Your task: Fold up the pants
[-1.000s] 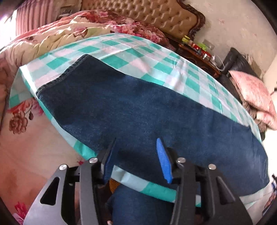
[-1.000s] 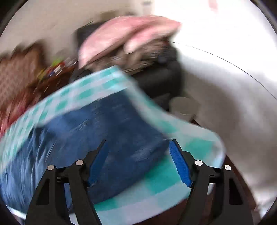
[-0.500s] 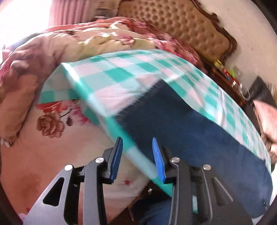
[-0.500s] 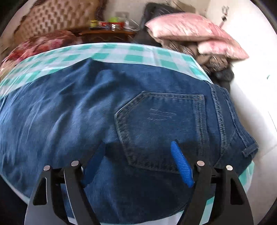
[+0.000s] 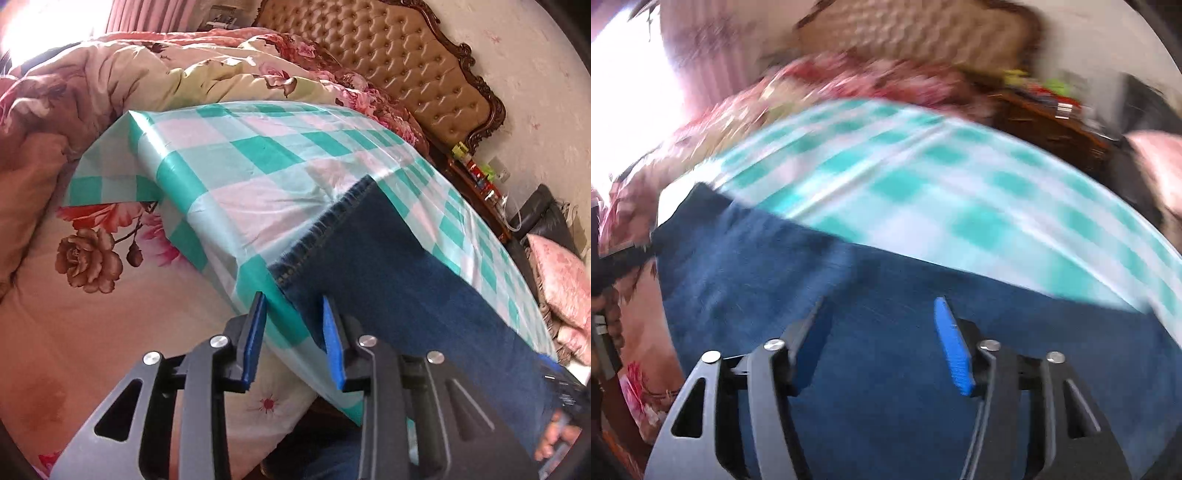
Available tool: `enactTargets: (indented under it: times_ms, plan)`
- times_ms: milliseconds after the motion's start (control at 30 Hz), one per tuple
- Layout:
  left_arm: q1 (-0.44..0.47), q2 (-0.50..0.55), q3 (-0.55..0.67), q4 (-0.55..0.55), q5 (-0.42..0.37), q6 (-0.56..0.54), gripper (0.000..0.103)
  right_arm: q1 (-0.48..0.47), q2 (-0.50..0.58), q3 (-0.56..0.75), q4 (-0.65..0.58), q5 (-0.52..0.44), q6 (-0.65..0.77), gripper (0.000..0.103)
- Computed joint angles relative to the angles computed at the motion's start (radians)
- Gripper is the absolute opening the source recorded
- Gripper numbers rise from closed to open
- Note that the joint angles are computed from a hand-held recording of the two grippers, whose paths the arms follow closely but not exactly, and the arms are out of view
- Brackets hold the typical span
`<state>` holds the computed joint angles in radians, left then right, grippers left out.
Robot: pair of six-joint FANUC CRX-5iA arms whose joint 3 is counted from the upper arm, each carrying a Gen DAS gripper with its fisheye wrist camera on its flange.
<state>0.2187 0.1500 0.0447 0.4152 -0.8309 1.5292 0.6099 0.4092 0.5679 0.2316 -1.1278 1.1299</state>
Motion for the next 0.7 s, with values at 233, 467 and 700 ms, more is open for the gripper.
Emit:
enactTargets:
  times_ms: [233, 467, 700]
  plan:
    - [0.018, 0.003, -0.022, 0.085, 0.009, -0.071, 0.033, 0.022, 0.209, 0.258, 0.042, -0.116, 0.043, 0.045]
    - [-0.004, 0.009, 0.048, -0.049, -0.021, 0.004, 0.032, 0.025, 0.244, 0.281, 0.079, -0.098, -0.015, 0.048]
    - [-0.121, -0.025, 0.08, -0.064, 0.064, -0.183, 0.039, 0.044, 0.174, 0.187, 0.136, -0.105, -0.161, 0.054]
